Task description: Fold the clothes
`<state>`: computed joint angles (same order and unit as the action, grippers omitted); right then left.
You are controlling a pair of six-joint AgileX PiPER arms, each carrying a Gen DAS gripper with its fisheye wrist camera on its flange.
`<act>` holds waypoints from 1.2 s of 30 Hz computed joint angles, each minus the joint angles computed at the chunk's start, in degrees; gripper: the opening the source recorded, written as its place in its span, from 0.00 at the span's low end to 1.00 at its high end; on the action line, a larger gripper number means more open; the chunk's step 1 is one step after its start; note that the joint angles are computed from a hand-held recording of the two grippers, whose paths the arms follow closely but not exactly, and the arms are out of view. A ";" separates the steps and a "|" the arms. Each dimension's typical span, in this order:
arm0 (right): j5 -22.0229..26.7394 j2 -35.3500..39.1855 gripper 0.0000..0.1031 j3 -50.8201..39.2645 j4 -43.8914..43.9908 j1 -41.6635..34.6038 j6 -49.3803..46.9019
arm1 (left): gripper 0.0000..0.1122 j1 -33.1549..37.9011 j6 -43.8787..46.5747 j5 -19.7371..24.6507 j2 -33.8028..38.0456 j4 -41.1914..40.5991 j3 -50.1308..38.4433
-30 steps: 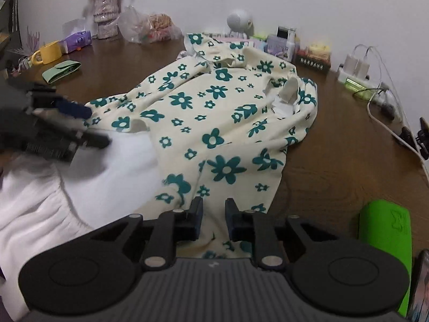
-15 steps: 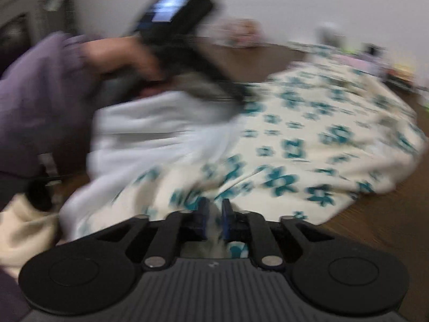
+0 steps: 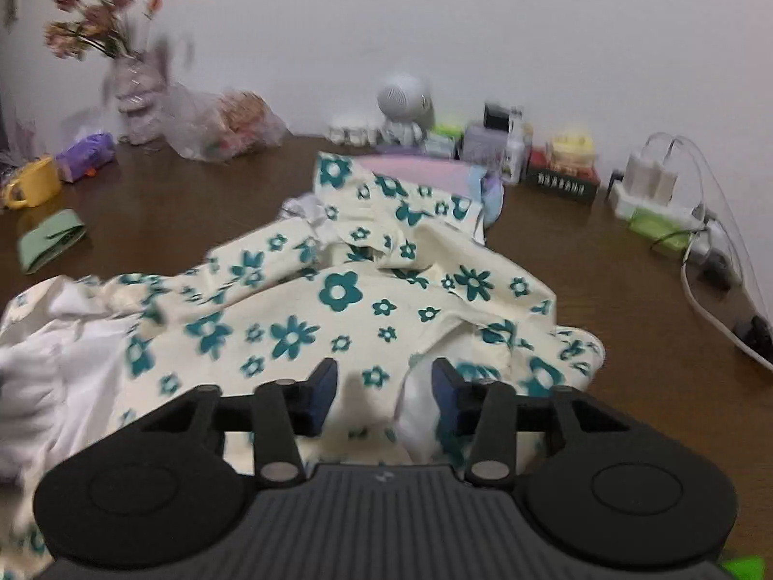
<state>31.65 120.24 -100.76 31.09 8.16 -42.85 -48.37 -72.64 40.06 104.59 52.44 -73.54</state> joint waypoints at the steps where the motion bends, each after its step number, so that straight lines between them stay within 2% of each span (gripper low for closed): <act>1: -1.13 1.52 0.36 -1.80 -4.35 1.09 3.48 | 0.52 0.33 -1.48 -1.65 -0.61 -1.05 1.62; 3: -1.89 3.20 0.34 -3.09 -10.27 2.21 7.71 | 0.52 0.68 -4.05 -3.58 -1.76 -1.16 4.87; 5: -0.86 4.08 0.30 -2.91 -10.17 1.69 7.84 | 0.52 1.22 -7.57 -6.09 -3.69 1.61 8.79; 7: -2.19 3.40 0.30 0.03 -7.40 0.83 5.54 | 0.53 2.08 -6.60 -6.59 -4.43 1.83 9.86; 8: -3.27 1.97 0.30 2.78 -6.36 0.51 4.55 | 0.57 2.56 -6.06 -6.50 -4.63 2.02 10.13; 9: -4.08 0.41 0.30 5.27 -6.70 0.32 4.82 | 0.60 3.05 -6.09 -5.93 -4.59 3.24 10.31; 12: -8.44 -5.98 0.30 15.68 -6.30 -0.29 1.77 | 0.60 4.40 -6.99 -2.55 -3.59 8.22 10.13; 15: -10.03 -13.67 0.30 27.38 3.58 -3.03 -10.78 | 0.60 5.87 -4.87 2.93 -1.34 8.92 7.10; 19: -3.17 -22.88 0.31 36.49 6.54 -5.77 -16.29 | 0.60 7.69 4.18 3.77 -2.54 2.81 4.27; 22: 5.38 -26.14 0.36 36.78 14.64 -9.72 -23.24 | 0.64 7.48 0.57 2.53 -6.91 7.13 5.58; 23: 6.29 -26.57 0.38 36.11 17.69 -10.60 -25.36 | 0.67 8.10 -1.01 1.56 -7.98 8.29 5.32; 25: 4.17 -25.69 0.43 34.26 21.97 -10.47 -28.48 | 0.71 9.81 -0.54 1.61 -6.41 8.67 1.08; 28: -1.67 -20.30 0.43 28.58 19.28 -7.53 -23.24 | 0.71 13.13 7.39 3.41 3.73 4.61 -13.18; 29: -2.09 -18.29 0.43 26.49 18.27 -6.82 -21.23 | 0.71 14.41 10.67 4.05 7.12 2.29 -18.12; 31: -2.90 -15.31 0.41 23.76 16.59 -5.71 -18.13 | 0.68 16.46 15.73 7.65 14.93 -1.51 -29.09; 32: -3.34 -14.31 0.41 23.09 15.99 -5.28 -17.06 | 0.64 16.94 16.76 9.44 18.70 -1.88 -34.13; 34: -3.45 -13.17 0.41 22.87 15.63 -5.26 -16.49 | 0.51 18.07 21.14 9.43 21.40 -6.87 -37.56; 36: -3.14 -12.87 0.41 23.71 15.99 -6.04 -17.18 | 0.18 19.29 26.48 8.99 23.03 -13.21 -39.43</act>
<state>28.51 107.37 -77.04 47.08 2.12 -60.03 -29.08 -46.16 49.05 127.61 39.23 -112.97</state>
